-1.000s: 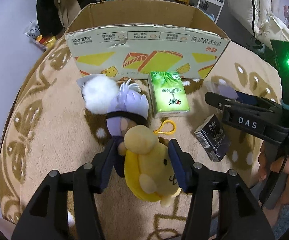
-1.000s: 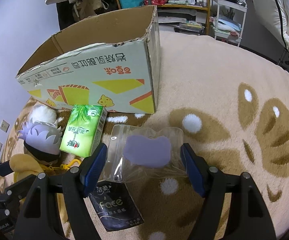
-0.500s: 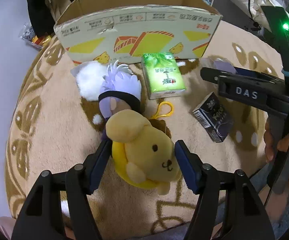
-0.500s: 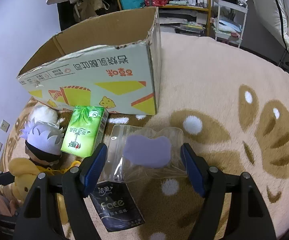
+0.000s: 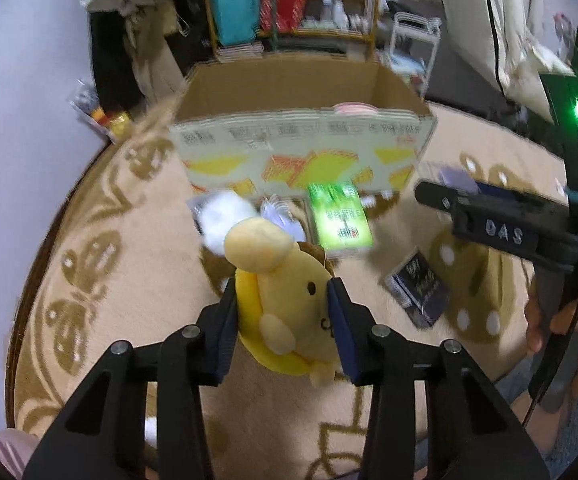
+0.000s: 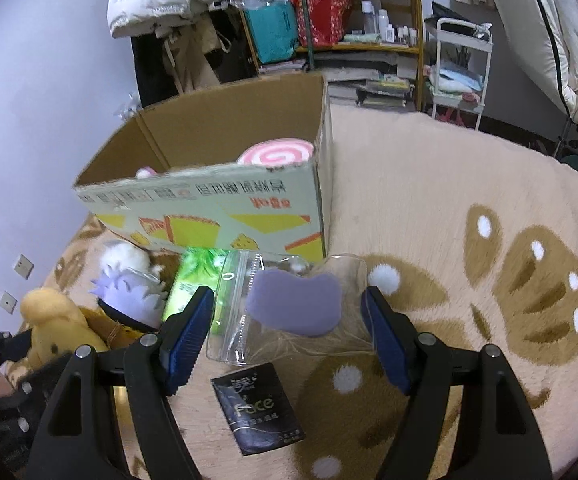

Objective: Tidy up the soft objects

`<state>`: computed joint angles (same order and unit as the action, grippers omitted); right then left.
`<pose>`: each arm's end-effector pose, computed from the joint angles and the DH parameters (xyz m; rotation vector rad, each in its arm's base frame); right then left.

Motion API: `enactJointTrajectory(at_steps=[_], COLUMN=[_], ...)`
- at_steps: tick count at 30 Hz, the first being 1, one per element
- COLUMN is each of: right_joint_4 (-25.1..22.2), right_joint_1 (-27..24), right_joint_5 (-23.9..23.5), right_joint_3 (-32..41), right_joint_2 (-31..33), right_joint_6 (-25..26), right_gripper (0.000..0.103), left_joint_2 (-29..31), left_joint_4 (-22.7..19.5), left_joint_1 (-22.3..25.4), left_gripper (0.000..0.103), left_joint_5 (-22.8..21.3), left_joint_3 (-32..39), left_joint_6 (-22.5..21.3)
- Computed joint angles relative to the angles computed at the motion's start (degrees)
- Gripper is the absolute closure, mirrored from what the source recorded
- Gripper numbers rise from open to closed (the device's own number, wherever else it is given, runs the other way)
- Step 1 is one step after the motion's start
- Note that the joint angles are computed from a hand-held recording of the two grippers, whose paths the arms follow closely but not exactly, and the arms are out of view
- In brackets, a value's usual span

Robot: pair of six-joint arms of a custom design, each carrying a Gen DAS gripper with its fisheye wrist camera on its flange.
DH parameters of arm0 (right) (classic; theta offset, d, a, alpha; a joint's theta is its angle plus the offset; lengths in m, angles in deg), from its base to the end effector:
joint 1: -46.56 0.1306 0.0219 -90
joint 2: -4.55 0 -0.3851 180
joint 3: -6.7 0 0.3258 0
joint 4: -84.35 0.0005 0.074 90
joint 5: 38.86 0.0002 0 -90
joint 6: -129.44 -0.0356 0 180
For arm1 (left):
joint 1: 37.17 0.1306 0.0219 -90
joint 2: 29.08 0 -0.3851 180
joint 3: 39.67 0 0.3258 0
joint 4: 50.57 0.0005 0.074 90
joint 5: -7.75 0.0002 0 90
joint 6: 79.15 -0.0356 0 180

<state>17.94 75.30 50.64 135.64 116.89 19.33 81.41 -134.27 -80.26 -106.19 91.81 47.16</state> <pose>0.4833 0.2648 0.4960 -0.1905 2.4718 0.3849 0.3816 -0.3379 0.5133 0.0195 2.5188 0.0203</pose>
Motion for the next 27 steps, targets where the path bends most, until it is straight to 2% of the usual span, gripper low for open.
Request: enactJointTrajectory(at_steps=[5,9,17,21,27], right_joint_4=[3.6,7.1,10.8,11.4,10.8], right_joint_1=[0.7,1.1,2.4,2.5,1.9], right_joint_5=[0.7,1.1,3.6,4.0,1.6], right_joint_3=[-1.2,-2.2,-0.4,1.6,4.8], right_joint_2=[-2.3,-4.3,-5.2,-4.3,-2.2], right_joint_6=[0.3,0.6,3.2,4.4,3.2], right_gripper=[0.024,0.024,0.024,0.024,0.024], left_joint_2=[-3.1,-3.9,-4.5,-4.0,-2.3], left_joint_4=[4.4,6.6,10.8,11.7,13.8], left_joint_1=[-0.8,-1.0,-0.9,0.3,2.4], left_gripper=[0.062,0.062,0.062,0.062,0.061], left_joint_5=[-8.7,-12.3,-17.8,-18.1,-19.3], left_joint_3=[-2.4,-2.7,-2.6,-1.1,2.6], left_joint_6=[0.0,-1.6,-5.5,-6.4,-10.2])
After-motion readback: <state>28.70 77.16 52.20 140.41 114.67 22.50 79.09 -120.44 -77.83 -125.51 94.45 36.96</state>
